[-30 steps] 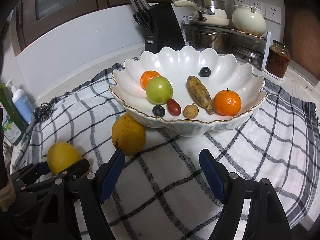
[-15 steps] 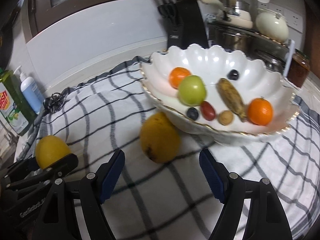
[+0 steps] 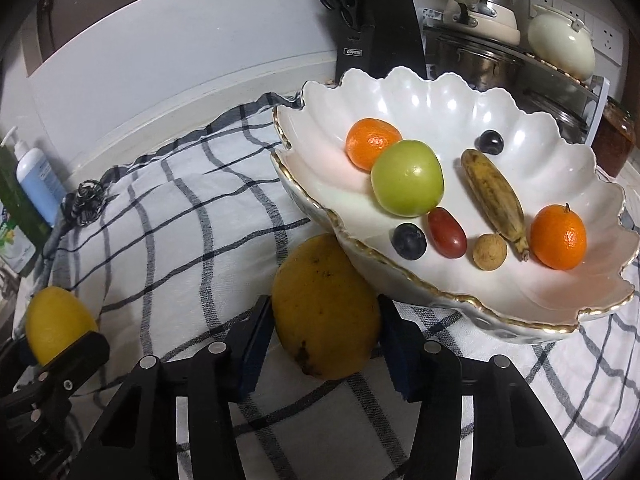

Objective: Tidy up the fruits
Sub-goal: 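Grasp the yellow pear with the right gripper, then carry the lemon and pear into the white bowl and open both grippers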

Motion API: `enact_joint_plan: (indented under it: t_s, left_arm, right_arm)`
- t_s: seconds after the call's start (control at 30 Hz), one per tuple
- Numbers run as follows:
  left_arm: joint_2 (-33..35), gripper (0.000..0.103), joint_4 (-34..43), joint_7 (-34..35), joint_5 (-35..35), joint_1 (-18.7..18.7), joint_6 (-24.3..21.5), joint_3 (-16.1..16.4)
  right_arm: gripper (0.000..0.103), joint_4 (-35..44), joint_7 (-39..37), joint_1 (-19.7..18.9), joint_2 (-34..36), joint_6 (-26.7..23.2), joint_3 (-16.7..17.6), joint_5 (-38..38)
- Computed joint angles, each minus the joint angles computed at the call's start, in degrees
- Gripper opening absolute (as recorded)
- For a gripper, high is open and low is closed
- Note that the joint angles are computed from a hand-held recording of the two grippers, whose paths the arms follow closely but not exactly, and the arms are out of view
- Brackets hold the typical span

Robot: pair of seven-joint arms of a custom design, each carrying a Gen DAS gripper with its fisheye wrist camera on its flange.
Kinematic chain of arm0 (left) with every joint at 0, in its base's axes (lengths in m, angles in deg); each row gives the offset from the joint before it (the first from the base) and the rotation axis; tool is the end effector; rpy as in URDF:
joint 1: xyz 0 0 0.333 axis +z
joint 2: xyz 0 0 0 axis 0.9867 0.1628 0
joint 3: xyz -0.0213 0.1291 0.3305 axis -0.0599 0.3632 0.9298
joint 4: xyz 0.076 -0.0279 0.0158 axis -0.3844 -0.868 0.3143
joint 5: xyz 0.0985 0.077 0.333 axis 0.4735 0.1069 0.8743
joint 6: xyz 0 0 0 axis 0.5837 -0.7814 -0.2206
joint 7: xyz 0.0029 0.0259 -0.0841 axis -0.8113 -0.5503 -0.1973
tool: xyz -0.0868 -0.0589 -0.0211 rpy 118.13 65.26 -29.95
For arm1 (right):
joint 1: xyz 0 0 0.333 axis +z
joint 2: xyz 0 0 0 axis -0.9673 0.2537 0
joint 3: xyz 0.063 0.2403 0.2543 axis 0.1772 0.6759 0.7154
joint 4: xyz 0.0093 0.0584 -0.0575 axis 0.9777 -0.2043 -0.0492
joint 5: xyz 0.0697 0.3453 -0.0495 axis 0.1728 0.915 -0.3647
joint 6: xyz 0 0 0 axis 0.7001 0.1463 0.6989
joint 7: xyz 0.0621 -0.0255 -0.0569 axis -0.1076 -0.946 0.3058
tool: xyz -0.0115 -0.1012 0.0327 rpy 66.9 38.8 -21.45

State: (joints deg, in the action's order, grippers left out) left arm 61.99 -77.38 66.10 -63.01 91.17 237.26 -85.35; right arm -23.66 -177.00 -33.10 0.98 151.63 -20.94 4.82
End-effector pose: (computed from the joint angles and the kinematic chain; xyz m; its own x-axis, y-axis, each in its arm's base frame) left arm 0.6474 -0.1432 0.2809 -0.3924 -0.9099 0.1348 -0.7484 0.2307 -0.6218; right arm 0.6176 0.3761 0.2662 -0.3339 -0.9392 -0.0797 -0.7028 0.3044 -0.6430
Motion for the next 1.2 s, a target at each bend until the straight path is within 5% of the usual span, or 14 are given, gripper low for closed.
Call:
enact_joint_plan:
  t_s: [0.57, 0.93, 1.2]
  left_arm:
    - [-4.9, 0.061, -5.8, -3.0, 2.1, 0.2, 4.4, 0.3]
    - [-8.9, 0.061, -9.7, -7.3, 6.4, -1.9, 7.6, 0.4]
    - [-10.3, 0.061, -9.3, -10.0, 8.6, -6.1, 8.3, 1.0]
  right_arm:
    - [0.05, -7.6, 11.3, 6.3, -6.1, 6.7, -5.3, -11.3]
    - [0.05, -16.1, 27.7, 8.7, -15.2, 2.4, -5.9, -29.5]
    - [0.05, -23.4, 33.9, 6.5, -22.0, -3.0, -3.0, -36.7]
